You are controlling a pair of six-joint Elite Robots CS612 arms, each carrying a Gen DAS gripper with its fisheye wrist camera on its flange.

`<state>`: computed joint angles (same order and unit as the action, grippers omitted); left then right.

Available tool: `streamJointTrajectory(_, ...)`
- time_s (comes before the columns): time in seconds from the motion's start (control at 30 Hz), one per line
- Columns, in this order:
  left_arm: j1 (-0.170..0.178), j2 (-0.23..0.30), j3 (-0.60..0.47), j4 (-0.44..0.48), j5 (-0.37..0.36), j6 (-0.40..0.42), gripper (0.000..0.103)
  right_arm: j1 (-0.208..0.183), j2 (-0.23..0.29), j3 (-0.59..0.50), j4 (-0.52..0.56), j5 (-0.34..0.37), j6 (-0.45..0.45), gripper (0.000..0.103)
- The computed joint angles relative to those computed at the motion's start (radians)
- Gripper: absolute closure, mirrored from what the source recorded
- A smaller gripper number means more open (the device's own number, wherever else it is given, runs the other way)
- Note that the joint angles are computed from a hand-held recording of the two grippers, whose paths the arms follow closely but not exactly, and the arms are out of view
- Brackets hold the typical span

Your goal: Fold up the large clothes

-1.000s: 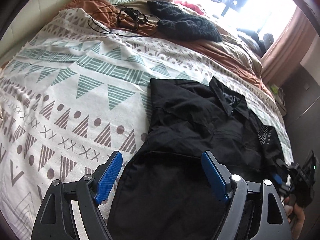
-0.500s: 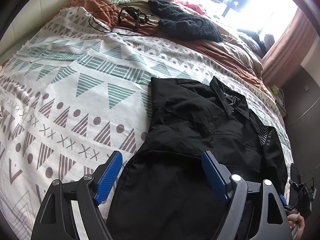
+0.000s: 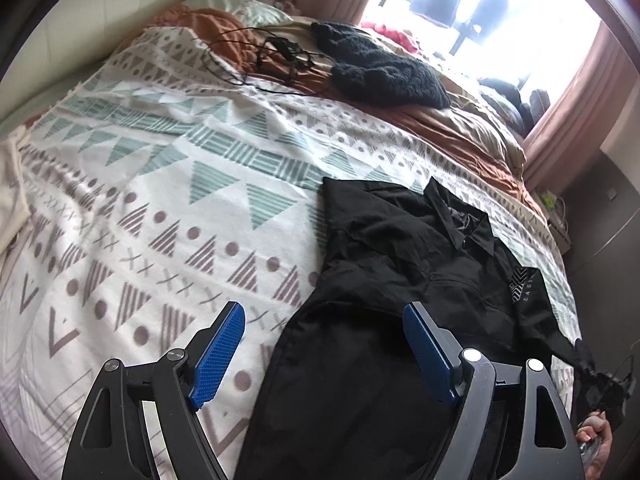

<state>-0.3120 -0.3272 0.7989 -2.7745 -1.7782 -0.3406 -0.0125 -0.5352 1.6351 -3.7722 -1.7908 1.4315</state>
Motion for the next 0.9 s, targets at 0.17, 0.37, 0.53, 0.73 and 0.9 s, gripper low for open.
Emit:
streamJointTrajectory(0.17,0.02,-0.011,0.028,-0.016,-0.043,-0.047,0.021,0.035,-0.023,-0.047,-0.02,-0.049,-0.209,0.099)
streamJointTrajectory(0.37,0.04,-0.019,0.049,-0.058,-0.066,-0.078,0.021,0.083,-0.03,-0.142,0.019,-0.083,-0.46,0.099)
streamJointTrajectory(0.53,0.062,-0.012,0.04,-0.058,-0.082,-0.087,0.021,0.12,-0.02,-0.232,0.074,-0.07,-0.606,0.099)
streamJointTrajectory(0.73,0.095,-0.002,0.029,-0.061,-0.089,-0.129,0.021,0.161,0.019,-0.369,0.197,-0.075,-0.741,0.1)
streamJointTrajectory(0.9,0.118,0.01,0.009,-0.051,-0.1,-0.173,0.021,0.182,0.086,-0.51,0.323,-0.034,-0.783,0.1)
